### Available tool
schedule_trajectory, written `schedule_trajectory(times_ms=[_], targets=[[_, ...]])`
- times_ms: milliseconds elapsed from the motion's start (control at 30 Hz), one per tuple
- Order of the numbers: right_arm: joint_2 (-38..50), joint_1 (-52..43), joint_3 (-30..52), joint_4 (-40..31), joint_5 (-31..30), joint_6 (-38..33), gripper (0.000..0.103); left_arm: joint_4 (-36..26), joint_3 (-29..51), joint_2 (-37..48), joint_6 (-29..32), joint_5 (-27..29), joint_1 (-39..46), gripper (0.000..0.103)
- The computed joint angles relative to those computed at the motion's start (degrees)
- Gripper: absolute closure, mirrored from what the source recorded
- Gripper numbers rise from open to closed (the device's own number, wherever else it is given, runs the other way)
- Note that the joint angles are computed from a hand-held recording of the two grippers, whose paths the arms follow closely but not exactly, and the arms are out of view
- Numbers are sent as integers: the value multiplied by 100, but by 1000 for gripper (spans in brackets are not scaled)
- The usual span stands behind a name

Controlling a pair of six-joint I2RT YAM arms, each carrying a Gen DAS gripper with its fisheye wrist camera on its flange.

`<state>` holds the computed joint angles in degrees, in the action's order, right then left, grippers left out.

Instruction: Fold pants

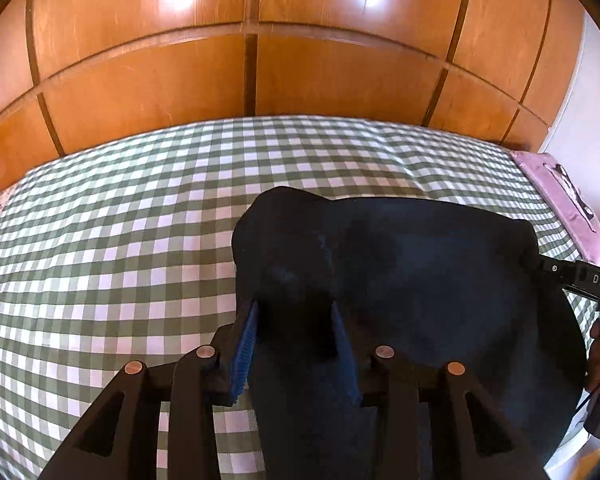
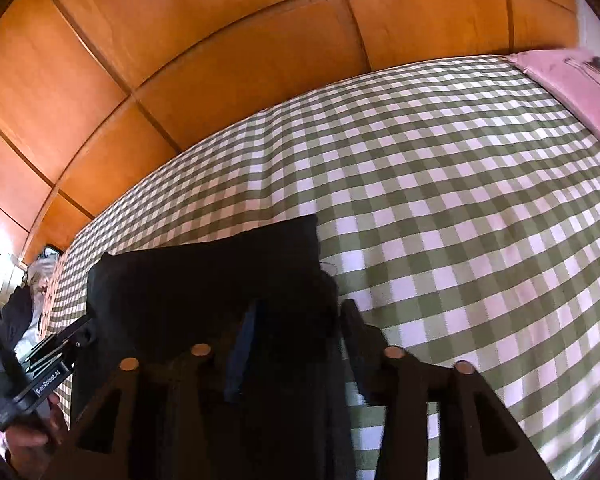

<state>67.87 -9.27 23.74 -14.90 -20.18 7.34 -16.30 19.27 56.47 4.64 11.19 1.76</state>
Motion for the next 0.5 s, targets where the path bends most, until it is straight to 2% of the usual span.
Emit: schedule_trajectory(times_ms=[67,167,233,267,367,433,500], targets=[[31,-181,-77,94,-191,-21,50,-261,80,-113,25,158,210,60],[-318,-467,-182,-72,-459,-193,47,-783,164,-595,136,501,718,45],[-591,-624,-204,-331,-606,-348,46,-1106,195,-919,415,898,1204,31],[-752,-754,-234,-542,-784,-479,45,-1337,203,-1108,675,1226,1572,30],[-833,-1263,-210,-1184,-1449,-1108,40,-1622,220,-1263,1179,1617,2118,27],[-888,-1569,-252,-1591,-1773,-1532,38,-1824,204,-1329,1589,1906,2482,18],[-808,-1766,-279,-1872,-1981,-1848,37,-2049,180,-1336,2031,2211,2845,15]])
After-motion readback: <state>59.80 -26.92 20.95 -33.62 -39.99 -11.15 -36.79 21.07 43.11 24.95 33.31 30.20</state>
